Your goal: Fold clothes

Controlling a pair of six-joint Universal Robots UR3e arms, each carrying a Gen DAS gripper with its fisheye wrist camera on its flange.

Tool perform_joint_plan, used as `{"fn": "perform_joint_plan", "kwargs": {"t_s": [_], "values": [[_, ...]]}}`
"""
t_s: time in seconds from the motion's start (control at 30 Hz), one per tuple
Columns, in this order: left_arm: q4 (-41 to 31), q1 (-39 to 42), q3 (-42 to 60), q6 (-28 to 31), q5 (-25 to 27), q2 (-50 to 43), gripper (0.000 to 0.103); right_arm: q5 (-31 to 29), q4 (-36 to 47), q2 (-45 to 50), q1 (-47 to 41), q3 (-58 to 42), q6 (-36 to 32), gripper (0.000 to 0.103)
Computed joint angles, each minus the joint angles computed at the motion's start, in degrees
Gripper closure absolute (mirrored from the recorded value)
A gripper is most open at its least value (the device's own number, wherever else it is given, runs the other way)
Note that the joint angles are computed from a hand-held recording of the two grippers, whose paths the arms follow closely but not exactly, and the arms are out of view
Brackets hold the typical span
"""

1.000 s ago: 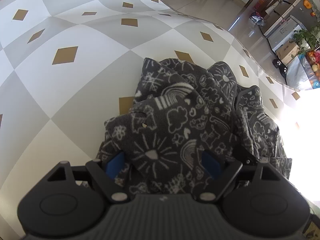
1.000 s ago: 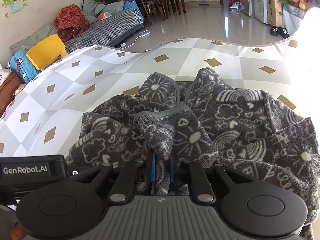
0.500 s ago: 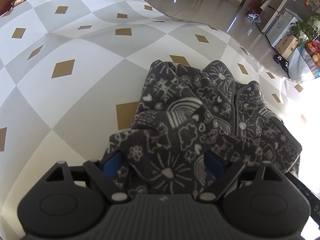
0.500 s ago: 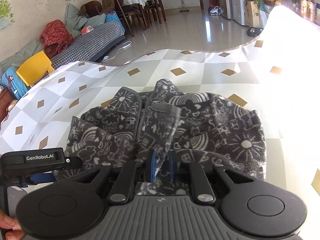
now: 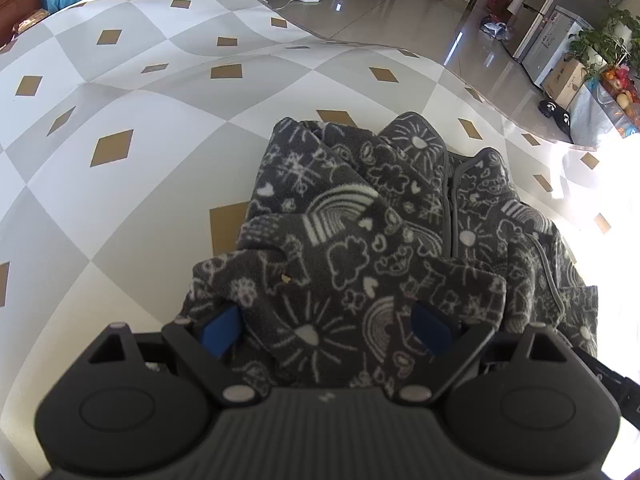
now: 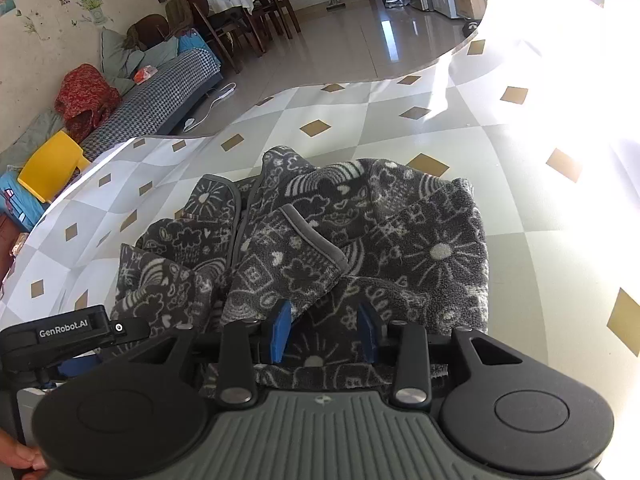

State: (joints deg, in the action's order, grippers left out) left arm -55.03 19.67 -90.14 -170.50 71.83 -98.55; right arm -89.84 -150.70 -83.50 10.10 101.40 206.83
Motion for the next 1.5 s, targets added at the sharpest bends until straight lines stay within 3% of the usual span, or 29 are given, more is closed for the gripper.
{"fn": "perform_joint_plan", "kwargs": {"t_s": [0.13,0.77,0.8,0.93,1.03,1.33,1.5], "values": [[1.75,-0.86,-0.96,1.88,-0.05,0.41,0.011,0.86,-1.47,2.28,-0.91,-1.12,0.96,0.059],[6.36,-3.94,-3.72,6.78,3.17,0.53,0.007,1.61,-6.51,12.65,-1.1,-6.86,3.59,0.057],[6.47,-4.04,-3.83,6.94,3.28,0.55,0.007,1.32,-6.81,12.95,-0.81,-7.11,3.27,0.058],[6.59,-4.22,-3.98,7.34,3.61,0.53,0.007,-0.01,-7.55,13.61,0.24,-7.97,1.71,0.082],[6.66,-4.29,-4.06,7.6,3.71,0.55,0.006,-1.2,-8.06,13.49,0.91,-8.29,0.93,0.091],[7.87,-4.77,-5.03,8.42,4.45,0.93,0.006,-5.94,-8.97,8.83,3.09,-7.73,-2.42,0.093],[8.75,-4.72,-6.0,8.97,4.73,1.34,0.006,-8.04,-4.54,3.39,3.62,-5.8,-3.09,0.093]]}}
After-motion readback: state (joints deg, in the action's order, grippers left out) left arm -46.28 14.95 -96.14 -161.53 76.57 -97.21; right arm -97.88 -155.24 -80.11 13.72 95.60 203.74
